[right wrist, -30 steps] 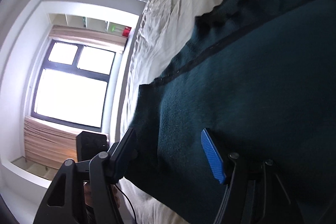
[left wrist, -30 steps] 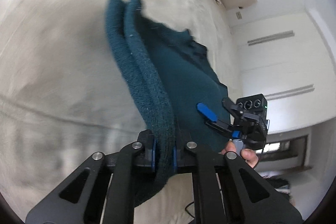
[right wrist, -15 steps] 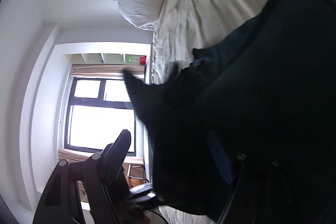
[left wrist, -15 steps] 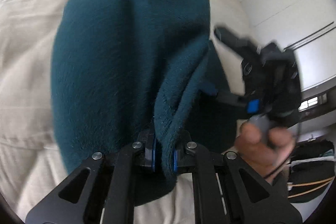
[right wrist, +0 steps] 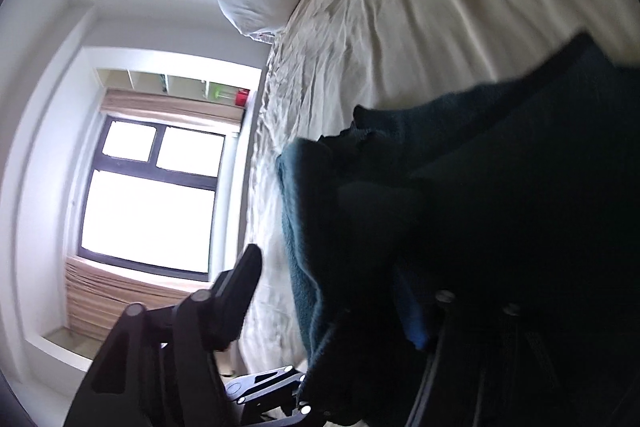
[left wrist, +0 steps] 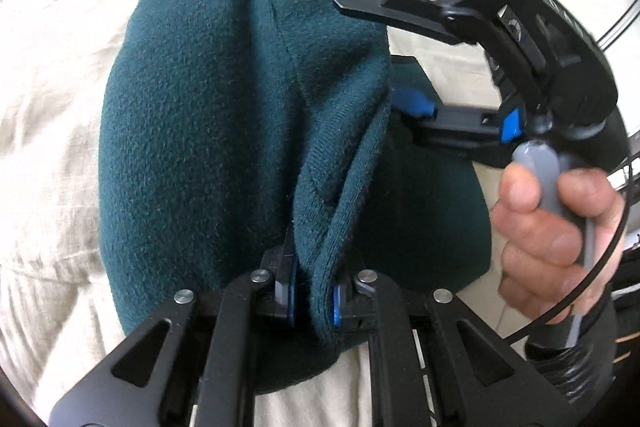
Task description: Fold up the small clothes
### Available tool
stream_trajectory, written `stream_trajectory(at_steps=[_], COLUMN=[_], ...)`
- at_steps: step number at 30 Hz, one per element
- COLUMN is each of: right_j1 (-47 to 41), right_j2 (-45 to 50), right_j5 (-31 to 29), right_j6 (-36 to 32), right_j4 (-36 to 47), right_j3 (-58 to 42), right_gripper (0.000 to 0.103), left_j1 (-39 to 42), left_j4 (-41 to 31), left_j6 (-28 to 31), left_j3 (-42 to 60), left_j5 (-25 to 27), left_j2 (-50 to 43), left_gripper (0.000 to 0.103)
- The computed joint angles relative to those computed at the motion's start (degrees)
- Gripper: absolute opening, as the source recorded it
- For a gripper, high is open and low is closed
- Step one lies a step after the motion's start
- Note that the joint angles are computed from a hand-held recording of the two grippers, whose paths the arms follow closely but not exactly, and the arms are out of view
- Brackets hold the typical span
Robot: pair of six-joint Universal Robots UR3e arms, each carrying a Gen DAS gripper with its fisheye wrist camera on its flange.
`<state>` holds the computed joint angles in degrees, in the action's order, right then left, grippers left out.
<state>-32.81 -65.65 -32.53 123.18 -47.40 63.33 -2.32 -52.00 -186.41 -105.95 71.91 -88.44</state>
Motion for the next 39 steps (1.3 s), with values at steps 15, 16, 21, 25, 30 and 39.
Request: stream_trajectory(at_steps=[15,16,21,25,30,39], right_j1=[0.1,-0.5,-3.6,-5.1,-6.8,-8.0], right_j2=[-1.4,-1.0,3.1,6.6,10.7,13.6], right_j5=[-5.7,-6.1,-8.7,-10.8,-12.1,-12.2], right_j6=[6.9,6.3,4.7,5.0,6.2,7.8], right_j4=[-10.6,-9.8,-6.5,-5.8,-6.1,-7.5], right_j3=[-2.2,-3.1,-10.7,-15.4,-19.4,-18.2], right_gripper=[0.014,0.014,0.014,0.014,0.014,0.016], left_j1=[-11.8,-12.5,-15.7,-17.7,-20.1,-18.3], left_j4=[3.0,3.1,1.9,0.6,0.1,3.4], left_j6=[-8.6,-8.8,-9.8,-10.6,-13.0,-12.8], left_j3=[5.7,6.8,13.2,17.6,22.6,15.2], left_j5=[4.0,3.7,1.9,1.5,1.9,-2.7], left_j2=[-4.7,-5.5,-10.2,-13.3,-16.9,-11.8], left_gripper=[0.016,0.016,0.016,0.016,0.016,0.039])
